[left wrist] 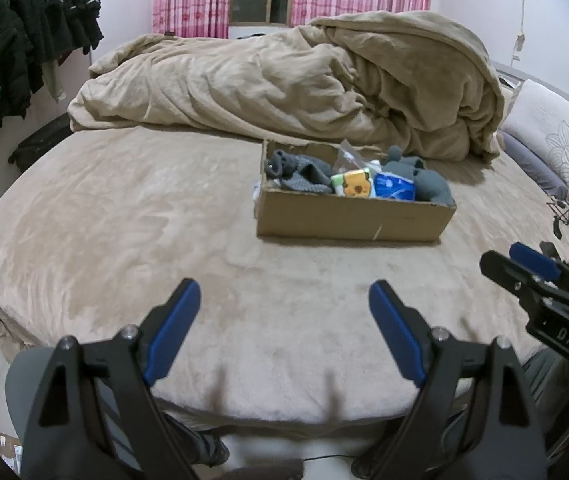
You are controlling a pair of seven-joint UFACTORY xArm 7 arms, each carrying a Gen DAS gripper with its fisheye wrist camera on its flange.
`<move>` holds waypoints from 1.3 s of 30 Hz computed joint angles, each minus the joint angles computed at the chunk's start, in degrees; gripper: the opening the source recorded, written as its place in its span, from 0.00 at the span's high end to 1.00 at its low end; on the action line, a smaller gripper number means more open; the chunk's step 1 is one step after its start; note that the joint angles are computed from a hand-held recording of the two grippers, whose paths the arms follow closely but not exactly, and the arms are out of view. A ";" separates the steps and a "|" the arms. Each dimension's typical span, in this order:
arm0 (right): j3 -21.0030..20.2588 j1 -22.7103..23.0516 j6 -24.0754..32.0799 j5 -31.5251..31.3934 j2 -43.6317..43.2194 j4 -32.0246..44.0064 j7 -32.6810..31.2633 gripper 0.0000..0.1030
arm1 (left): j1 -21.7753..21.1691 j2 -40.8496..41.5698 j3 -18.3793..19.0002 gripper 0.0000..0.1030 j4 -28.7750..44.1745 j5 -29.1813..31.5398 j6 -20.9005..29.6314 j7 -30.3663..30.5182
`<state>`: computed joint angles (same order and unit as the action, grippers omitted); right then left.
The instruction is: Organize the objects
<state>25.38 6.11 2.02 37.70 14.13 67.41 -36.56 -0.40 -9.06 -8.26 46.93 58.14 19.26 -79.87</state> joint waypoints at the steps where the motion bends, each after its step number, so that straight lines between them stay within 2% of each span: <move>1: 0.02 -0.02 0.00 -0.02 0.00 0.00 0.02 0.33 | -0.01 -0.05 -0.05 0.15 -0.05 0.09 0.06 -0.16; 39: 0.36 -0.36 0.00 0.36 -0.02 -0.03 -0.36 0.33 | -0.21 -0.15 -0.08 0.15 -0.02 0.47 0.54 -0.55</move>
<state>25.74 5.75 2.01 38.06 14.10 67.38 -36.92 -0.60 -9.21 -8.34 46.91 58.61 19.81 -80.42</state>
